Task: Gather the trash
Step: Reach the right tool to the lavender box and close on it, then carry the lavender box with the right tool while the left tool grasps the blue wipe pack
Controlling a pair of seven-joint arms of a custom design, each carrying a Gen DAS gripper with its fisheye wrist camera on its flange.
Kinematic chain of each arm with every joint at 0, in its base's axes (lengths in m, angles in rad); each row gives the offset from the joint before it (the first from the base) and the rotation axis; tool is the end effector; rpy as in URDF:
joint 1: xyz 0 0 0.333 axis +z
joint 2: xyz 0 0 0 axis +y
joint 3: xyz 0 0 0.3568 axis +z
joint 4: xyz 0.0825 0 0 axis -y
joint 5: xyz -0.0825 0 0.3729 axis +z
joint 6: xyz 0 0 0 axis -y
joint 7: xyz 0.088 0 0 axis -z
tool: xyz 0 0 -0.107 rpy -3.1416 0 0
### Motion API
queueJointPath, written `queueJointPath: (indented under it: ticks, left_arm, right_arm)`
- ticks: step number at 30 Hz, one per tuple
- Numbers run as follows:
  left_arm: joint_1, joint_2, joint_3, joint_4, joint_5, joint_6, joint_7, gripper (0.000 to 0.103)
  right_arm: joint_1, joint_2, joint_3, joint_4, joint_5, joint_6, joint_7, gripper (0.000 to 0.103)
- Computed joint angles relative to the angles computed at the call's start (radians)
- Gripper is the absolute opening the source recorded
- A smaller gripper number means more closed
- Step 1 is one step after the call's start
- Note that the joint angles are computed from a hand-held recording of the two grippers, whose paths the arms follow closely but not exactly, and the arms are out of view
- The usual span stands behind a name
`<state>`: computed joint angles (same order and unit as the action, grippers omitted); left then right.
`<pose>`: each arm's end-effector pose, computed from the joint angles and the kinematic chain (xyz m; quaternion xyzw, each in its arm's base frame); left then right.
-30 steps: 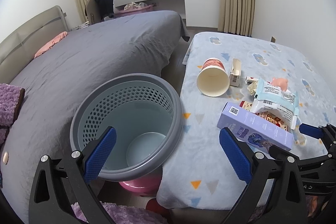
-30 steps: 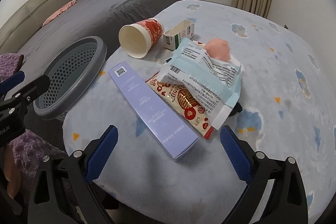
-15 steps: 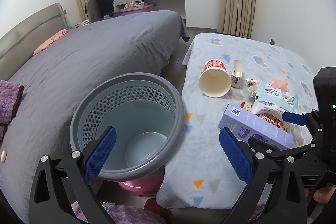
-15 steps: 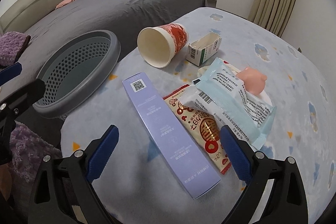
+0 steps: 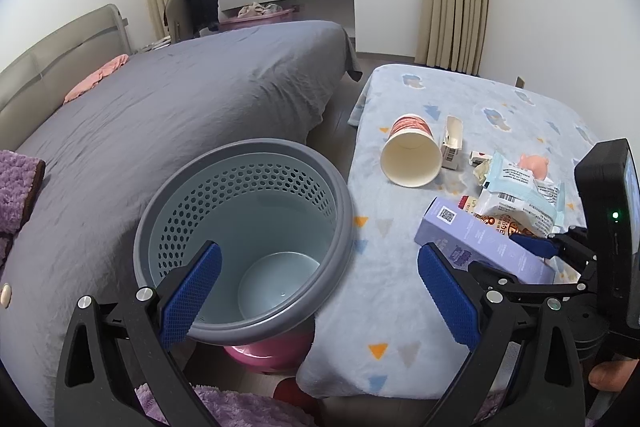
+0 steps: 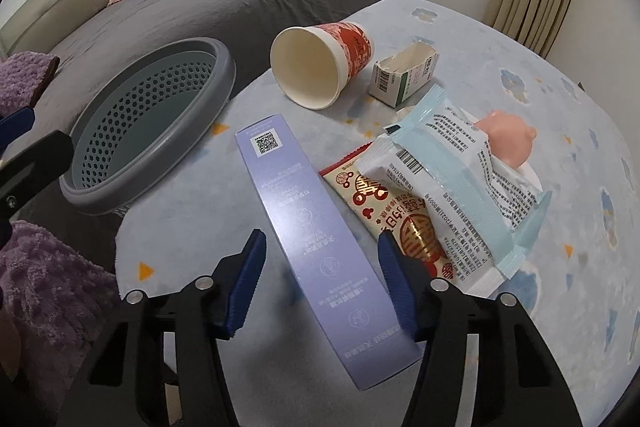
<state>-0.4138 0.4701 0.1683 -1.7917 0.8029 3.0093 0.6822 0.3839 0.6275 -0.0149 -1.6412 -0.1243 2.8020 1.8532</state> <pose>0.6585 -0.2378 0.4036 -0.5939 0.7013 -0.2719 0.2855 0.6918 0.2763 0.3493 -0.7456 0.6111 -0.1518 0.2182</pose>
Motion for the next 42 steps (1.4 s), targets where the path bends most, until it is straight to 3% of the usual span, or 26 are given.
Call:
queueJointPath:
  ticks: [5, 12, 13, 15, 16, 20, 24, 30, 35, 36, 42]
  left_arm:
    - [0.000, 0.000, 0.000, 0.000, -0.003, 0.000, 0.003, 0.097]
    - [0.003, 0.003, 0.000, 0.002, -0.008, 0.001, 0.015, 0.097]
    - [0.005, 0.004, -0.003, 0.003, -0.012, -0.001, 0.018, 0.097]
    - [0.010, 0.005, -0.010, 0.004, -0.024, -0.004, 0.028, 0.097]
    - [0.008, 0.006, -0.008, 0.005, -0.024, -0.006, 0.027, 0.097]
    - [-0.006, 0.010, 0.006, 0.012, -0.015, -0.014, 0.013, 0.097]
    - [-0.024, 0.012, 0.032, 0.013, 0.012, -0.006, -0.030, 0.097]
    - [-0.044, 0.012, 0.058, 0.016, 0.069, 0.000, -0.095, 0.097]
    - [-0.063, 0.017, 0.061, 0.033, 0.154, -0.023, -0.150, 0.097]
    - [-0.062, 0.019, 0.054, 0.038, 0.170, -0.028, -0.159, 0.097]
    - [0.004, 0.040, -0.078, 0.062, 0.084, -0.047, -0.053, 0.097]
  right_arm:
    - [-0.058, -0.006, 0.088, -0.004, 0.094, -0.024, -0.048, 0.055]
    - [-0.031, 0.035, 0.059, 0.056, 0.109, -0.058, -0.034, 0.054]
    - [-0.027, 0.041, 0.054, 0.064, 0.107, -0.063, -0.031, 0.052]
    - [-0.014, 0.056, 0.041, 0.086, 0.096, -0.084, -0.022, 0.034]
    - [-0.010, 0.061, 0.037, 0.094, 0.091, -0.094, -0.017, 0.033]
    - [-0.023, 0.048, 0.056, 0.067, 0.107, -0.057, -0.024, 0.032]
    - [-0.017, -0.018, 0.045, -0.046, 0.118, 0.052, 0.012, 0.032]
    - [0.083, -0.152, -0.101, -0.268, 0.043, 0.250, 0.178, 0.032]
    - [0.274, -0.232, -0.364, -0.423, -0.044, 0.341, 0.380, 0.032]
    - [0.293, -0.242, -0.394, -0.445, -0.053, 0.351, 0.405, 0.032]
    - [0.396, -0.272, -0.548, -0.541, -0.072, 0.401, 0.491, 0.032]
